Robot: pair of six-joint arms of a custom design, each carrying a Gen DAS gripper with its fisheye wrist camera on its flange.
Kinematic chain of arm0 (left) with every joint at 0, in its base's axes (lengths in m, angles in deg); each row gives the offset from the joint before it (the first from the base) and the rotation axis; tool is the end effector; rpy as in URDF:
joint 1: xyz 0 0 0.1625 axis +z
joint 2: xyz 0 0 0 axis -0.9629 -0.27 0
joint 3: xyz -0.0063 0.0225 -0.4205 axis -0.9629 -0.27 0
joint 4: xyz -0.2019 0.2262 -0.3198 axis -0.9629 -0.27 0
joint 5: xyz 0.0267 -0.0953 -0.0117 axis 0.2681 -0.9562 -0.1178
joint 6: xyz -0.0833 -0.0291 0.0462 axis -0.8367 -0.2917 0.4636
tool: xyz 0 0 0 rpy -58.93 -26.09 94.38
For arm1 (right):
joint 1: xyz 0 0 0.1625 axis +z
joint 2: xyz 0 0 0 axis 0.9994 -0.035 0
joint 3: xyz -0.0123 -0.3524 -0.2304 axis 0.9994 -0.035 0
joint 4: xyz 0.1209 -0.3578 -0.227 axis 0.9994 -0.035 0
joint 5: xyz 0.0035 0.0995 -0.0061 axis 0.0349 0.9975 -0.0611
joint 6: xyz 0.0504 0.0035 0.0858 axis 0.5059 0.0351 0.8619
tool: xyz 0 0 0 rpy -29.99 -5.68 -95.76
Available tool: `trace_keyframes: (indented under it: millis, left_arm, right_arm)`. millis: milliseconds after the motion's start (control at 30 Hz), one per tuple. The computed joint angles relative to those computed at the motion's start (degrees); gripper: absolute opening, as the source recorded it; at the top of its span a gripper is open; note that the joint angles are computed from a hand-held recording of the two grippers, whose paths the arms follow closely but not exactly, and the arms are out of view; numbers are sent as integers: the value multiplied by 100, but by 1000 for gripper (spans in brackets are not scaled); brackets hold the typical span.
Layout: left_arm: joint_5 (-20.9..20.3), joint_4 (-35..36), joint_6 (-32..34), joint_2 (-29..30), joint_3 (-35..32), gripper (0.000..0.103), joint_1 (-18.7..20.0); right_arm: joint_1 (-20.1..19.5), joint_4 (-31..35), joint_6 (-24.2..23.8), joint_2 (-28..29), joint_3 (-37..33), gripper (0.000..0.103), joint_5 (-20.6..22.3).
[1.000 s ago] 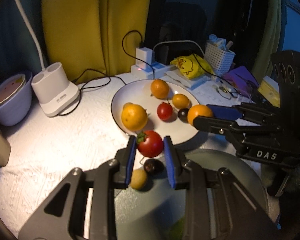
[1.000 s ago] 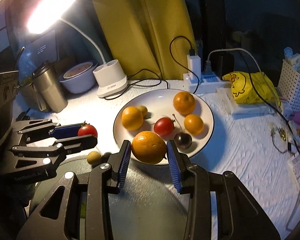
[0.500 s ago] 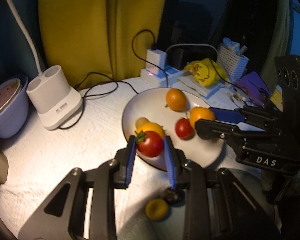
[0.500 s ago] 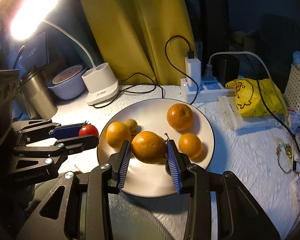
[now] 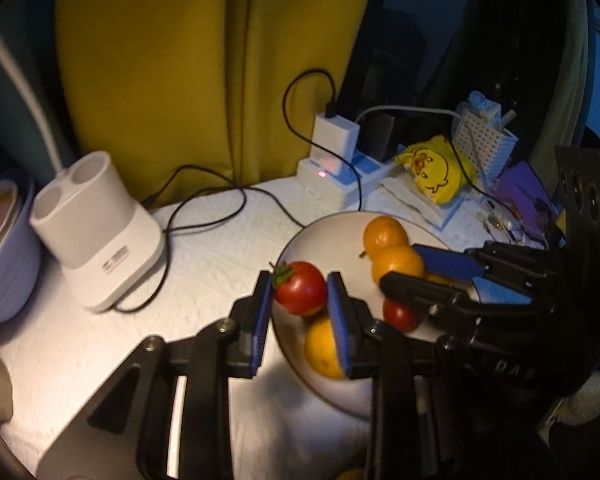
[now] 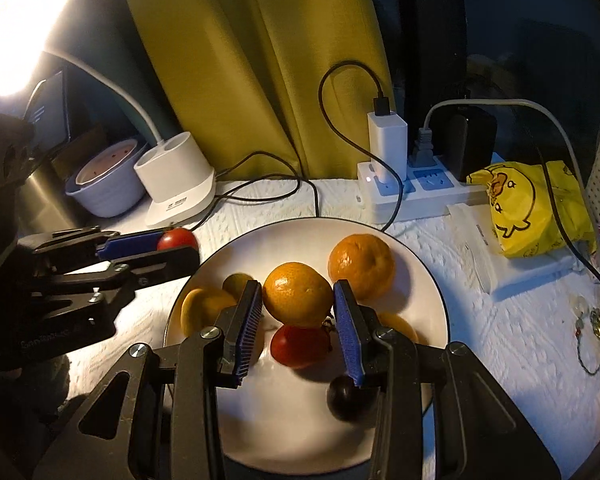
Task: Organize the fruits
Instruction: 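Open the right tool to set the orange on the plate while the left tool releases the tomato, then withdraw both open tools from the plate back to the tray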
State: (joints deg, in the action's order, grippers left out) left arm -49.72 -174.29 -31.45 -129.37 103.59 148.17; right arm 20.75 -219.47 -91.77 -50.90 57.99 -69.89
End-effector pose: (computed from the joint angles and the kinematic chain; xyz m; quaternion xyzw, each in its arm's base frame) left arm -0.0817 -0.8378 0.2359 0.4059 0.8780 -0.2085 0.1445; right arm 0.3393 -0.7821 0.0183 0.0906 -0.8966 0.3235 0.2884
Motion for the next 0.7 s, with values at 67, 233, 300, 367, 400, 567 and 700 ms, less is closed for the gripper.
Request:
trace_keyframes:
  millis: [67, 233, 300, 367, 400, 567, 700]
  left_arm:
    - [-27, 67, 9, 75, -103, 28, -8]
    - [-94, 336, -40, 277, -392, 29, -4]
    - [-96, 385, -62, 313, -435, 29, 0]
    - [-87, 414, -76, 316, -427, 30, 5]
    - [-80, 400, -69, 305, -404, 32, 4]
    - [-108, 227, -123, 154, -197, 38, -12]
    - [-147, 83, -149, -23, 7, 39, -33]
  right_arm:
    - [-17, 56, -20, 56, -107, 39, 2]
    - [-41, 139, -10, 150, -267, 39, -44]
    - [-55, 175, 11, 158, -279, 39, -50]
    - [-50, 169, 15, 143, -261, 40, -62]
    - [-43, 147, 3, 148, -265, 40, -95]
    - [-13, 81, 29, 92, -187, 40, -127]
    - [42, -11, 40, -8, -18, 40, -153]
